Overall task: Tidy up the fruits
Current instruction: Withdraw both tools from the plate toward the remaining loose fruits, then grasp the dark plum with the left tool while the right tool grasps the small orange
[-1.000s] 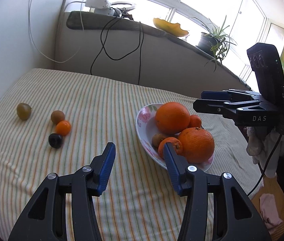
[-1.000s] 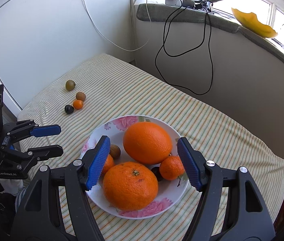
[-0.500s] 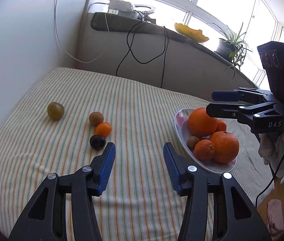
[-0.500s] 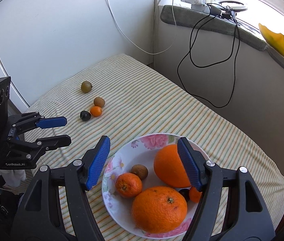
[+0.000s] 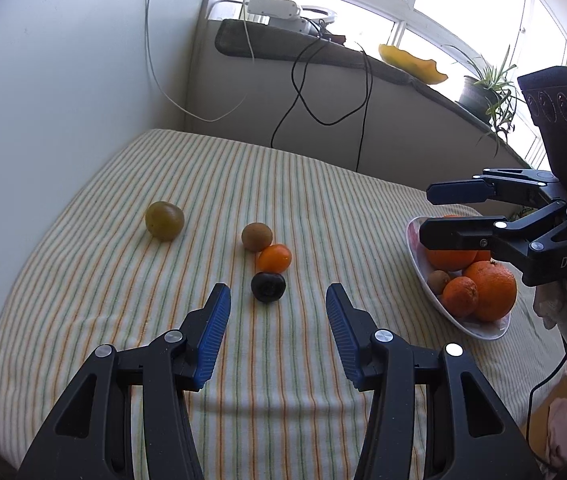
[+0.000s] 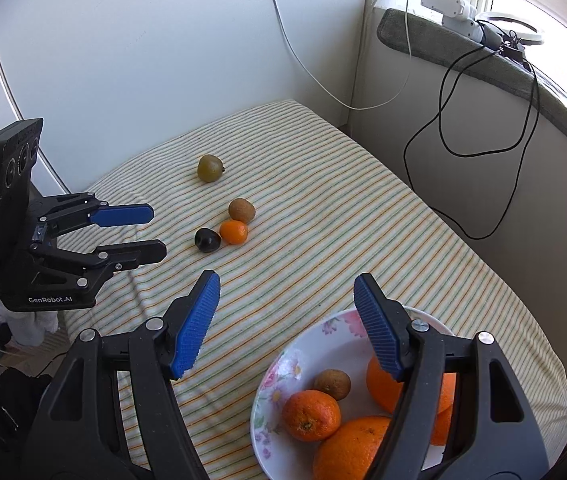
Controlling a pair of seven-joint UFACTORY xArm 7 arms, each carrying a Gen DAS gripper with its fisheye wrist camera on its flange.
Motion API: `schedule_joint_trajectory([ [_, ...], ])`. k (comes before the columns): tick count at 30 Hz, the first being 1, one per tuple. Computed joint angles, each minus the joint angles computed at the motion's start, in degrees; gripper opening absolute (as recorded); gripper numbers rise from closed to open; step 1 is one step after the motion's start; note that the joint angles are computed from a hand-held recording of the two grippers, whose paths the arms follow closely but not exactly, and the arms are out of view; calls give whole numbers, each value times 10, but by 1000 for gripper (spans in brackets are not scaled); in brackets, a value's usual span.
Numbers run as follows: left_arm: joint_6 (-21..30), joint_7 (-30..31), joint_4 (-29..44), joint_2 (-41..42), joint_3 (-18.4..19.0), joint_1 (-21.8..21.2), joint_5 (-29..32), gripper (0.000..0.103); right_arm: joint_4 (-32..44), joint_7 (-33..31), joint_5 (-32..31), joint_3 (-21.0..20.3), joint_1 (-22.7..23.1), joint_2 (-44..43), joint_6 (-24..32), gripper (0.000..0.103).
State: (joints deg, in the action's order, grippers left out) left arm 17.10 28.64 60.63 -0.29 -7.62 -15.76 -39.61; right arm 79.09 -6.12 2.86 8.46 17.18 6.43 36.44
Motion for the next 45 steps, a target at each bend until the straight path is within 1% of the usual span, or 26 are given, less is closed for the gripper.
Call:
schedule_joint_trajectory([
  [6, 14, 9, 19, 23, -5, 5, 1, 49, 97, 1, 66, 7, -8, 74, 61, 71],
  [8, 15, 9, 23, 29, -8, 7, 3, 49, 133, 11, 84, 9, -9, 101, 85, 67],
  [10, 15, 12, 29, 36, -11, 10, 3, 48, 166, 24, 98, 11, -10, 126, 107, 64],
  [13, 13, 8, 38, 47, -16, 14, 6, 48, 214, 44, 103, 12, -5, 162, 141, 63],
  [17, 12, 8, 47, 58, -22, 20, 9, 47, 274, 76, 91, 8, 7, 209, 184, 62],
  [18, 13, 8, 49, 60, -23, 21, 11, 47, 286, 82, 92, 9, 7, 219, 192, 60],
  [20, 16, 7, 54, 65, -25, 24, 14, 45, 308, 98, 98, 9, 8, 239, 203, 52],
  [23, 24, 10, 59, 72, -29, 31, 4, 44, 331, 115, 116, 14, 2, 261, 213, 47],
  [28, 31, 6, 68, 82, -32, 35, 3, 42, 348, 126, 139, 21, -5, 283, 215, 44],
  [33, 28, -14, 72, 89, -34, 33, 21, 42, 362, 135, 127, 17, 7, 298, 219, 43],
  [37, 30, -23, 79, 96, -36, 38, 24, 42, 364, 146, 132, 19, 6, 306, 212, 43],
  [39, 29, -28, 79, 98, -37, 38, 30, 40, 373, 149, 133, 20, 6, 316, 211, 43],
  [41, 30, -30, 83, 102, -38, 39, 34, 40, 382, 151, 130, 20, 8, 323, 215, 38],
  [42, 30, -31, 84, 103, -39, 40, 36, 40, 387, 151, 128, 21, 10, 328, 218, 38],
  [43, 30, -33, 87, 105, -39, 39, 39, 39, 391, 149, 127, 21, 10, 330, 221, 37],
  [45, 30, -32, 88, 106, -42, 41, 40, 34, 387, 148, 124, 20, 13, 328, 218, 37],
])
